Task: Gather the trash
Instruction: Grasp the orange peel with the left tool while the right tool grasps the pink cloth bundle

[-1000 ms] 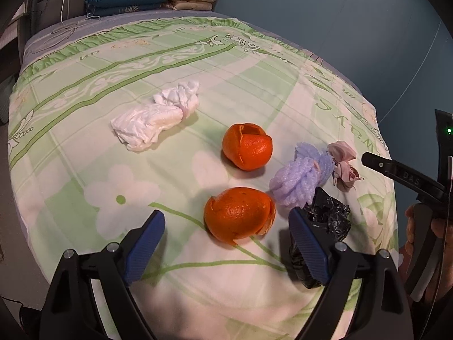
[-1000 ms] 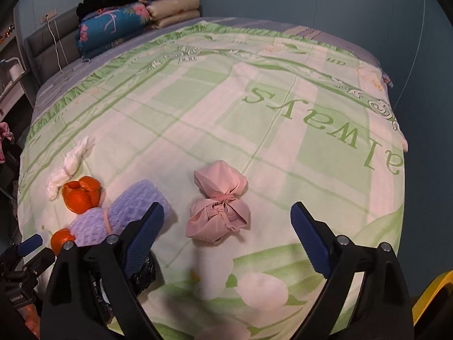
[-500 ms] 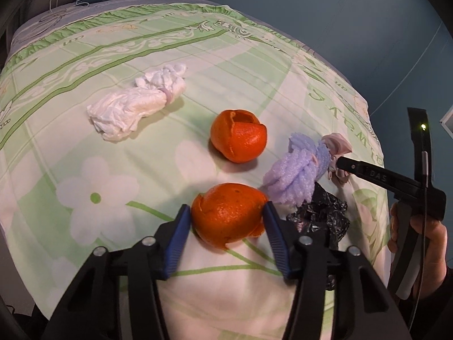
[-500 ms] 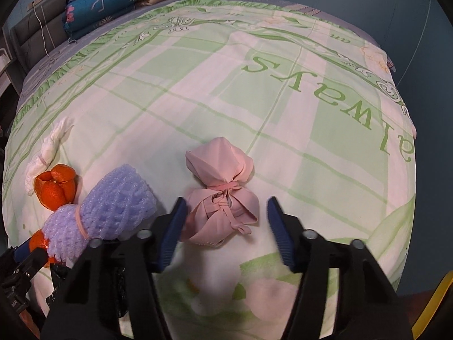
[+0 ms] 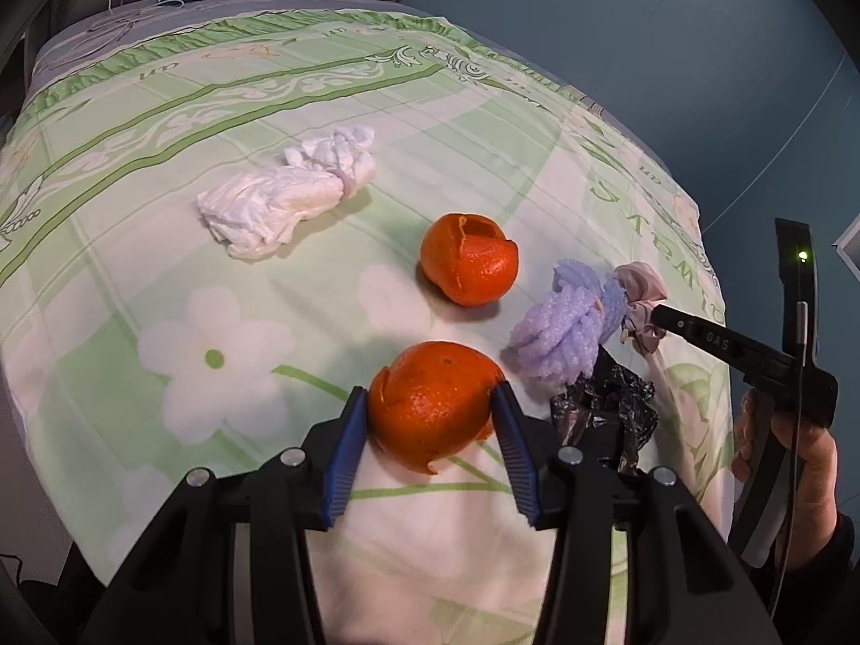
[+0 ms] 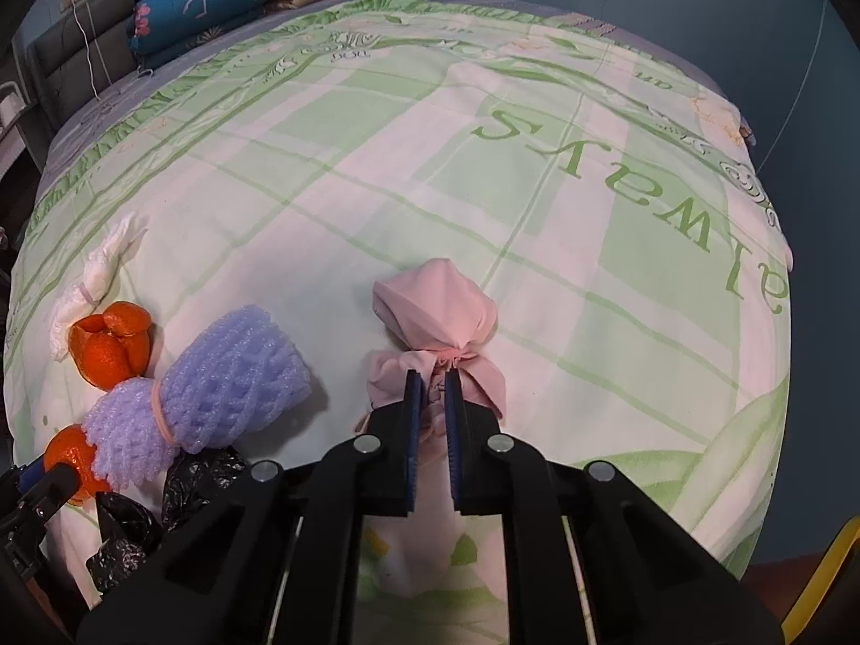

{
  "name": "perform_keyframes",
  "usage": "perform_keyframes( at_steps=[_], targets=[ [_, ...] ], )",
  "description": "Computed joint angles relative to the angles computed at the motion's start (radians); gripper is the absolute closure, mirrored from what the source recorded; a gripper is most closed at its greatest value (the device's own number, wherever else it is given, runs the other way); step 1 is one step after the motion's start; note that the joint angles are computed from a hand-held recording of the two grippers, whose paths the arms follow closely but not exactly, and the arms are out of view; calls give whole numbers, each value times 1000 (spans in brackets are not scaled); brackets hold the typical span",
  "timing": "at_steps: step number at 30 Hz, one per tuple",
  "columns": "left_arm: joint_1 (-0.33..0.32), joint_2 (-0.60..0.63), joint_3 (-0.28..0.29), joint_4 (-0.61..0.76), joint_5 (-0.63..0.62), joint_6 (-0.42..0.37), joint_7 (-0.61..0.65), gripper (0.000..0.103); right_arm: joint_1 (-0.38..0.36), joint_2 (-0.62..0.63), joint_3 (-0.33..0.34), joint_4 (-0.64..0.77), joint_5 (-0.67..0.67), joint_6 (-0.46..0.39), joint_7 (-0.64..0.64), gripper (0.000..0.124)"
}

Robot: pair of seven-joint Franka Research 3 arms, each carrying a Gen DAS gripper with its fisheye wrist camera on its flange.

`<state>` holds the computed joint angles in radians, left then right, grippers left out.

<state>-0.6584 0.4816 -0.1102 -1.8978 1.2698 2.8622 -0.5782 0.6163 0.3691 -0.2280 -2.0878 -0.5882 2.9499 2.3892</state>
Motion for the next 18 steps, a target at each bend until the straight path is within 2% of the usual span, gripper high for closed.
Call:
perform_keyframes(
  at_steps=[3, 6, 8, 10, 13, 15, 16, 18],
  targets=[
    [-3, -27, 3, -28, 19, -5, -31, 58, 37, -41, -43, -38, -60, 33, 52, 120],
    [1, -56, -4, -54, 45, -23, -64, 58, 25, -84, -34, -75, -92, 58, 66, 120],
    [8, -74, -14, -69, 65, -30, -95, 58, 40, -112, -51, -93, -162, 60, 114, 120],
    [15, -91, -24, -83, 89, -36, -127, 58, 0, -147, -11, -124, -154, 73, 105, 120],
    [26, -110, -49, -99, 95, -61, -135, 58, -8, -191, -11, -152, -247, 77, 182, 120],
    [33, -122, -63, -109, 98, -70, -138, 58, -33, -202, 11, -159, -259, 73, 190, 120],
    [34, -127, -68, -112, 99, -77, -140, 58, -51, -205, 28, -162, -247, 71, 180, 120],
    [38, -134, -77, -116, 103, -85, -145, 58, -124, -197, 104, -165, -132, 80, 66, 120]
  ],
)
